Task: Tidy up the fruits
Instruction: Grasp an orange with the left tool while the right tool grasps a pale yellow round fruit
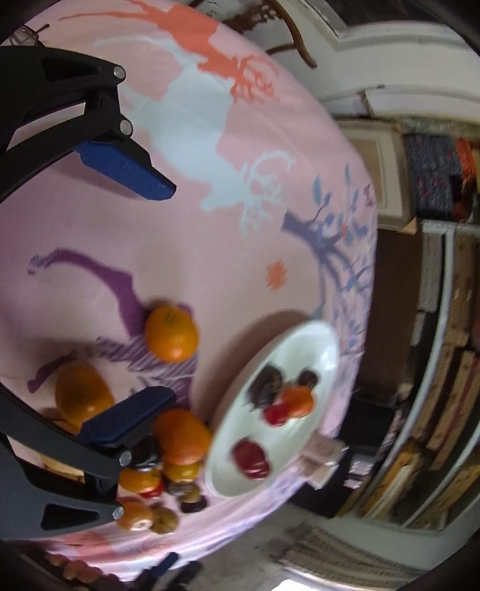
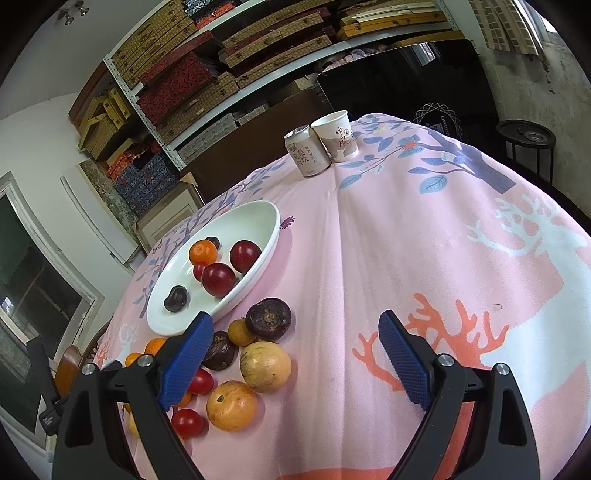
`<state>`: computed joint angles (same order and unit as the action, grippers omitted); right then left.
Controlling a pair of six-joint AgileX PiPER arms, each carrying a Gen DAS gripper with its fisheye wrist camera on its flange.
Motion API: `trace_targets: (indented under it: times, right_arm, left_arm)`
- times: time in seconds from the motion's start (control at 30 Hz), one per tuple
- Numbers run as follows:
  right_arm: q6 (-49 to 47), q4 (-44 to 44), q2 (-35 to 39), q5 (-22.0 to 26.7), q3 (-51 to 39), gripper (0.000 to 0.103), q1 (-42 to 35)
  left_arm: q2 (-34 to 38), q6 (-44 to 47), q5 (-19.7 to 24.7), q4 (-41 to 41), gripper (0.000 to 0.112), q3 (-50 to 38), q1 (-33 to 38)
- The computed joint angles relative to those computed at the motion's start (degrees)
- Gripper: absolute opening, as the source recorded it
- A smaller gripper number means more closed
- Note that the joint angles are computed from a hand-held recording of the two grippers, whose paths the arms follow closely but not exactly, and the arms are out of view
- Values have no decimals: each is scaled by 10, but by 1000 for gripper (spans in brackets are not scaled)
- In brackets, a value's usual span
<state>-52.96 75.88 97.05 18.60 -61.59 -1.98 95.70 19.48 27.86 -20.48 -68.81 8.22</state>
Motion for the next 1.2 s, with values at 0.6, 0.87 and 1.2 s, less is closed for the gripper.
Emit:
trace_targets:
  times: [0.6,0.87,1.2]
  right_arm:
    - [7,-11,5,4,-2,92,3]
    - [46,-72,8,-2,-11,92,17]
    - [163,-263,-17,-33,13,92,73]
  left_arm:
    - [42,-66,13,72,48,-32,-29]
    - [77,-95,23,98,49,-79,-33]
    - [70,-100,17,101,37,-69,-31]
